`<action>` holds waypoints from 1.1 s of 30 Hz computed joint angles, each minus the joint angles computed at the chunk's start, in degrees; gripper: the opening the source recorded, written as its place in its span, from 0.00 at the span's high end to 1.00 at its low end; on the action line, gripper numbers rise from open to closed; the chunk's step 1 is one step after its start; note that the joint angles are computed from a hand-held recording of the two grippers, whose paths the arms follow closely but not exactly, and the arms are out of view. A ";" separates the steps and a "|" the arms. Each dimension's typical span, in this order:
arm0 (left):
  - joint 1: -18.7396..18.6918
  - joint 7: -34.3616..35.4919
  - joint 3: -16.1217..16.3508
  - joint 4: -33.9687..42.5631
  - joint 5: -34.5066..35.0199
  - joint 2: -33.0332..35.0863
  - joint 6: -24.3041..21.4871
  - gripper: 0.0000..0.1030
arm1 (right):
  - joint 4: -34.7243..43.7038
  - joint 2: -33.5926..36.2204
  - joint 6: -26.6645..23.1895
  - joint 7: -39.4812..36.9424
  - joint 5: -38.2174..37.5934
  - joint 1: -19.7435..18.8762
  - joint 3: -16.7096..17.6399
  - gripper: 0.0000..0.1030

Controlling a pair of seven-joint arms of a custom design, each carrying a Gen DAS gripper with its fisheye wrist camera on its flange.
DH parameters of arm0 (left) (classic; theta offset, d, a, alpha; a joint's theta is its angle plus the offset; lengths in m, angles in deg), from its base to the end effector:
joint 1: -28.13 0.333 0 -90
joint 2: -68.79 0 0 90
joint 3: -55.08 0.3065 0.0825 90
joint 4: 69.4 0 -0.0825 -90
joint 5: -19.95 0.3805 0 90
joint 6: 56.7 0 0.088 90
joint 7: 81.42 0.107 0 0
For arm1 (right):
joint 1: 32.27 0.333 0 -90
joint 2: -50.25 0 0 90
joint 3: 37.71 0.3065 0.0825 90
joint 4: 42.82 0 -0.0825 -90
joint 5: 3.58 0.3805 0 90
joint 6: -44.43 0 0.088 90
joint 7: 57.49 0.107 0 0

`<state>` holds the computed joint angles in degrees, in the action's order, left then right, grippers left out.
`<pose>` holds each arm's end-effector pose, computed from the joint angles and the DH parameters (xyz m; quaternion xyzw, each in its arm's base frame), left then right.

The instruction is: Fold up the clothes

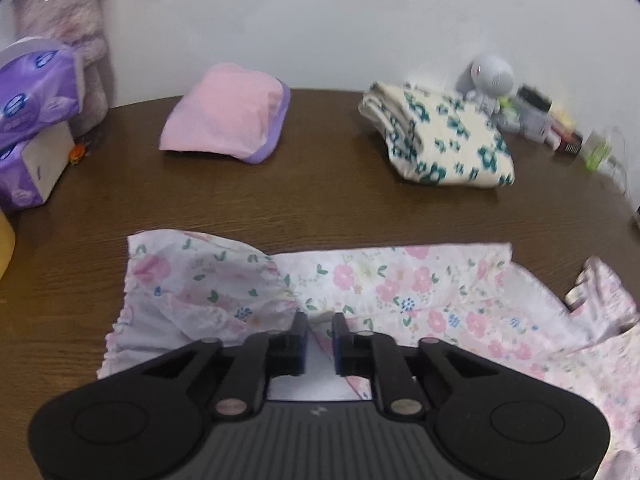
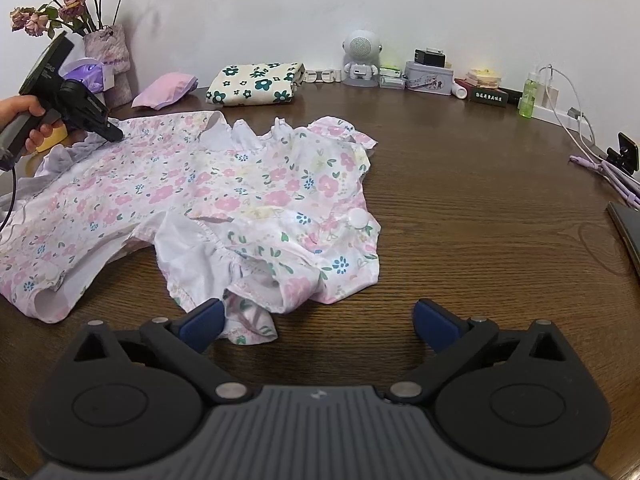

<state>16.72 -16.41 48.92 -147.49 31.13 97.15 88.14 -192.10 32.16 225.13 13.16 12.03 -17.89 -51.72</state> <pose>0.7116 -0.2081 0.5072 -0.6796 0.6530 -0.2784 0.1850 0.4619 -0.0246 0.4502 -0.6583 0.6277 -0.2771 0.3096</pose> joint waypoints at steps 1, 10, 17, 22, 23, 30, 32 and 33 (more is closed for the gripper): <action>0.25 -0.10 -0.04 -2.62 -0.05 -1.86 1.69 0.75 | -0.03 -0.02 0.07 -0.10 0.07 0.12 -0.13 0.01; 2.28 5.57 -2.97 -26.98 -2.17 -20.75 6.38 0.63 | 2.51 -4.32 -3.76 -9.94 12.76 16.71 -16.39 0.01; 2.26 8.61 -4.42 -46.07 -4.25 -35.33 10.00 0.61 | 9.04 -2.64 -1.52 -17.82 22.07 24.32 -23.77 0.02; 2.61 6.63 -5.14 -55.88 -4.93 -42.35 13.13 0.62 | 19.35 5.98 -5.85 -25.16 31.07 32.03 -31.57 0.23; 2.66 6.26 -5.29 -57.09 -5.06 -43.24 13.77 0.62 | 21.89 8.69 -7.21 -26.66 33.83 33.01 -32.74 0.25; 5.84 0.01 -9.69 -61.20 1.65 -47.07 15.08 0.63 | 29.49 17.74 -15.83 -29.75 42.22 30.27 -30.56 0.49; 6.59 -2.97 -10.93 -61.43 4.11 -47.46 14.83 0.64 | 27.85 17.01 -14.72 -27.96 38.57 29.35 -28.57 0.51; 6.85 -4.48 -11.41 -61.53 5.15 -47.62 14.76 0.64 | 26.96 16.73 -14.06 -26.54 36.26 28.78 -27.57 0.53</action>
<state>23.57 -20.89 37.50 -209.02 36.28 49.54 102.90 -165.14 48.89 211.07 -13.38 48.29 10.89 -79.29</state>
